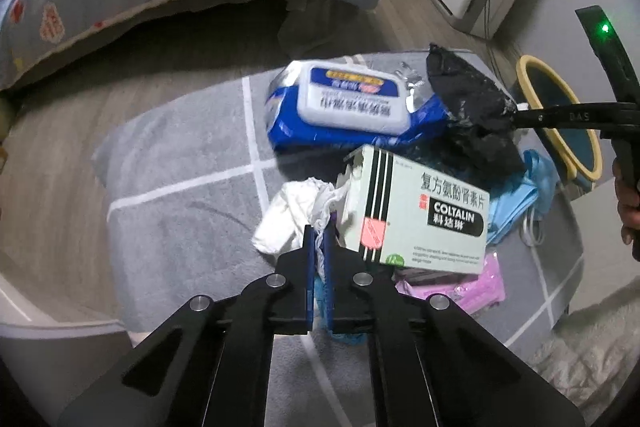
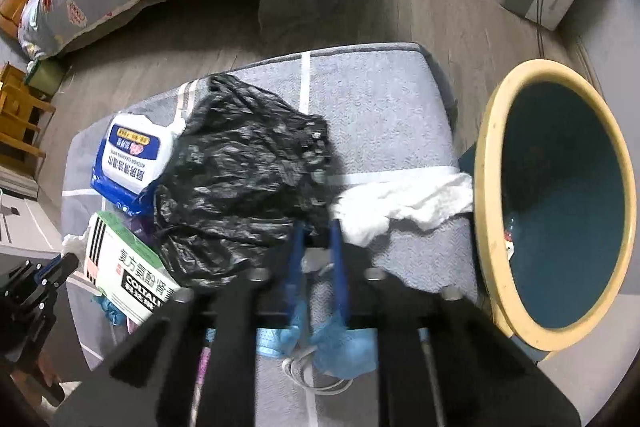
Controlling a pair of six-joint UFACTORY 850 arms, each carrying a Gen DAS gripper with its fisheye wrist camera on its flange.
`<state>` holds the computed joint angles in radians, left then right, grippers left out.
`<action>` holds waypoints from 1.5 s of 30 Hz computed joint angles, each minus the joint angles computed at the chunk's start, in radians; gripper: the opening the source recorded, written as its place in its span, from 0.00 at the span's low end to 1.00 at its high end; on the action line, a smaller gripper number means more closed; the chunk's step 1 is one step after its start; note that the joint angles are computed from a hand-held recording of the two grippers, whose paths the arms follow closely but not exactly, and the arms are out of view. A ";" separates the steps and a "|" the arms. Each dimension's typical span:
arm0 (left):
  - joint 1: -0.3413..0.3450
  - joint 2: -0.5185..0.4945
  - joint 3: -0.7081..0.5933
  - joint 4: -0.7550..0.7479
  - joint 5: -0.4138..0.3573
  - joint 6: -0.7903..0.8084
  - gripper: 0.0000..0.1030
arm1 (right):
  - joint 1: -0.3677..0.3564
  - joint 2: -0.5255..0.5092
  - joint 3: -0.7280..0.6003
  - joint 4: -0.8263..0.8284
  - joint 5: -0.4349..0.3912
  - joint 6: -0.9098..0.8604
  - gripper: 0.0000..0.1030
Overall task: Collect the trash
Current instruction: 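Grasp the white tissue with the left tool while the right tool grasps the black plastic bag, then lower the black bag into the bin and open the right tool while the left tool holds the tissue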
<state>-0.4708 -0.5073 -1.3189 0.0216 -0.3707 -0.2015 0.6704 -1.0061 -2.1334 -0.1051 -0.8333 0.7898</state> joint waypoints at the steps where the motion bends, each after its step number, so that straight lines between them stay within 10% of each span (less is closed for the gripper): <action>1: -0.001 0.007 0.005 0.024 0.003 -0.023 0.04 | 0.001 0.008 0.009 -0.004 0.008 0.008 0.08; 15: -0.001 0.118 0.027 0.203 0.165 -0.224 0.04 | -0.014 0.066 0.061 -0.160 0.104 0.205 0.08; 25: -0.010 0.051 -0.056 0.098 0.132 -0.082 0.04 | -0.043 -0.012 -0.015 0.004 0.089 0.058 0.79; 30: -0.006 0.014 -0.099 0.029 0.113 -0.007 0.04 | -0.033 -0.145 -0.219 0.060 -0.041 -0.063 0.88; 37: -0.011 -0.004 -0.128 -0.015 0.112 0.032 0.04 | -0.037 -0.143 -0.210 0.143 -0.035 -0.147 0.12; 45: -0.028 0.004 -0.136 0.015 0.127 -0.019 0.04 | -0.028 0.028 0.003 0.098 0.107 -0.119 0.07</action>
<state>-0.4985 -0.5035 -1.4550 0.0369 -0.2435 -0.2205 0.6420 -0.9779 -2.1302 -0.0073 -0.7266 0.6706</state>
